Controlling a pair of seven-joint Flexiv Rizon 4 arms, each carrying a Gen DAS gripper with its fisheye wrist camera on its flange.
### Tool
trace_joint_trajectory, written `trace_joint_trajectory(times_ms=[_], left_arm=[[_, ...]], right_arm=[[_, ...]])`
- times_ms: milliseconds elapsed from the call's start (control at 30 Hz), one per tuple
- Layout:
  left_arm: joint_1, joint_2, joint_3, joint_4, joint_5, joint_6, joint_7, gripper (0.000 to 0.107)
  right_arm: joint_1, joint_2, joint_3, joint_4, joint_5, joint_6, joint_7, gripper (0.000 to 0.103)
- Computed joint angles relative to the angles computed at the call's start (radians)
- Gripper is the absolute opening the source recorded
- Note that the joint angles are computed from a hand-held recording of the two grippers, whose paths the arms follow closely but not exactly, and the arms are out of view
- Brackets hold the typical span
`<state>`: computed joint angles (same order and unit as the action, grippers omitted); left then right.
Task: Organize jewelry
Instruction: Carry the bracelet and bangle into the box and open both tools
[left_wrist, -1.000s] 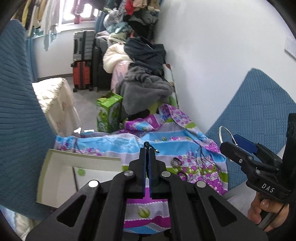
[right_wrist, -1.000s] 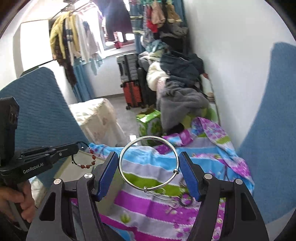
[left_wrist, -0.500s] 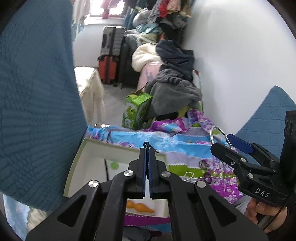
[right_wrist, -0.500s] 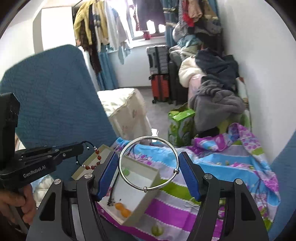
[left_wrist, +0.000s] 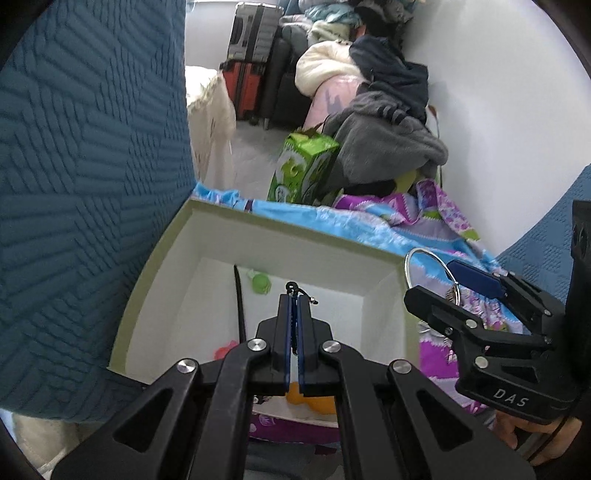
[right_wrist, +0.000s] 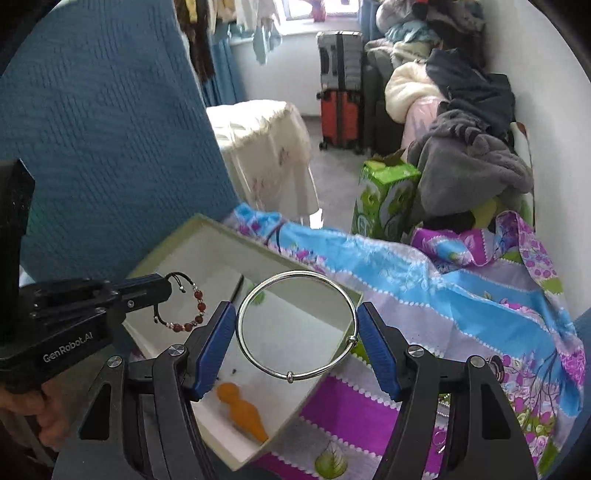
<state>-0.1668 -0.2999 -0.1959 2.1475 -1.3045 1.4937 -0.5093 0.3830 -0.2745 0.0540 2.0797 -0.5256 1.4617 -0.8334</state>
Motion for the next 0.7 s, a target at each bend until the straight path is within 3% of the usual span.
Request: trace_joint_trajectory(times_ms=[200,300,567,633,667,700], left_arm=[[0.02,-0.034,-0.001,-0.001,0.04,-0.006,-0.044,0.002],[0.025,-0.043,0.022,0.005,0.146,-0.009,-0.13,0.002],[0.099,-0.045,-0.036,0.016,0.227,0.011,-0.192,0.002],[0.101,-0.038,-0.023,0.018,0.274,0.004,-0.24,0.003],[0.1,-0.035,-0.015,0.017,0.298,0.007,-0.274,0.005],[0.11,-0.03,-0.023,0.019,0.303,0.009,-0.286,0.016]], right_arm=[[-0.04,-0.045,0.066,-0.039,0.098,-0.023,-0.112,0.067],[-0.024,-0.056,0.057,-0.048,0.109,-0.031,-0.124,0.067],[-0.036,-0.07,0.09,-0.068,0.186,-0.05,-0.178,0.067],[-0.03,-0.061,0.083,-0.062,0.189,-0.046,-0.18,0.069],[-0.026,-0.054,0.075,-0.057,0.187,-0.039,-0.174,0.07],[-0.029,-0.048,0.076,-0.054,0.193,-0.032,-0.175,0.071]])
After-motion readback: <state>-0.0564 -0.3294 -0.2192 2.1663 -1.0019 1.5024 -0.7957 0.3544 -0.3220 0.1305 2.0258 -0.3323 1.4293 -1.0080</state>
